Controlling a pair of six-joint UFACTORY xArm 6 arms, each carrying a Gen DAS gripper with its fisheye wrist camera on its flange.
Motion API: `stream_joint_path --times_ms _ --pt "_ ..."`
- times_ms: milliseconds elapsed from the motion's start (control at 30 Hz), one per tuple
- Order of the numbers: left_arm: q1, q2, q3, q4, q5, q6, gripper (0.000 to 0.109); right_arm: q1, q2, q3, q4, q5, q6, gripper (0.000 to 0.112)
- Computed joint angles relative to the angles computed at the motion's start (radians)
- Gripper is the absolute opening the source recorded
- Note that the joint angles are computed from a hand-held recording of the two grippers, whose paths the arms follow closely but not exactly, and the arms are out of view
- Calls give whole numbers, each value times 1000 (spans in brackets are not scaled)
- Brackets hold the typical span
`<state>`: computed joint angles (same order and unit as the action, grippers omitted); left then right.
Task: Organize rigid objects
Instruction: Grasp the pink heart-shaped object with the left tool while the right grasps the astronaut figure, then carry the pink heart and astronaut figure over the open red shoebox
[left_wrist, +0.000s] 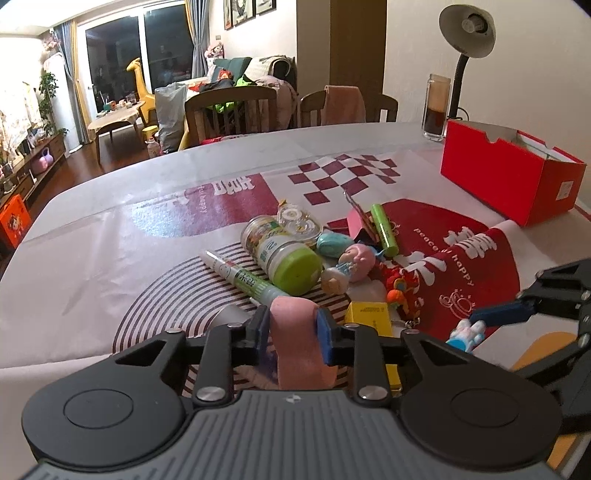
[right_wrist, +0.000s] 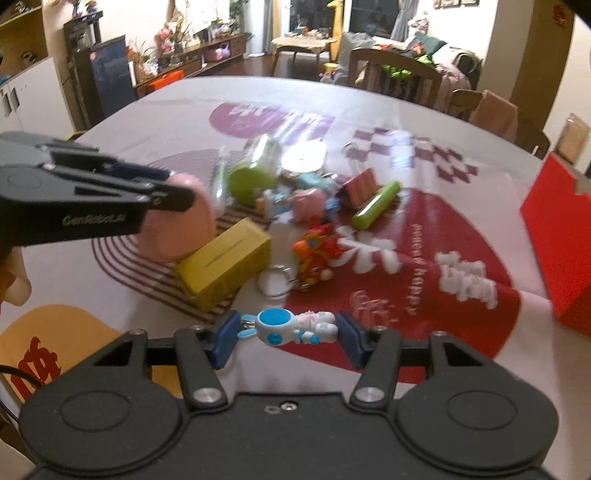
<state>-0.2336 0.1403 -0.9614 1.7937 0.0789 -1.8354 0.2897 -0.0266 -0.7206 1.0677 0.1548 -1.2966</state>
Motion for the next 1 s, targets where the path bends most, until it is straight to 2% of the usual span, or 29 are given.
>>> stream_joint_path --times_ms 300,533,800,900,1000 --pt "-21 -19 1 -76 25 42 25 -139 -66 -36 22 115 -34 57" --pt "-63 -47 -17 -154 61 76 25 -256 -64 -125 34 208 -81 57" --pt "-122 9 -162 -330 44 250 25 -373 15 -286 61 254 -138 57" --pt "-147 71 -250 -437 23 354 25 -408 64 -358 67 259 -153 57" --pt "-173 149 -354 -598 -6 514 25 -450 116 -437 65 269 -163 57"
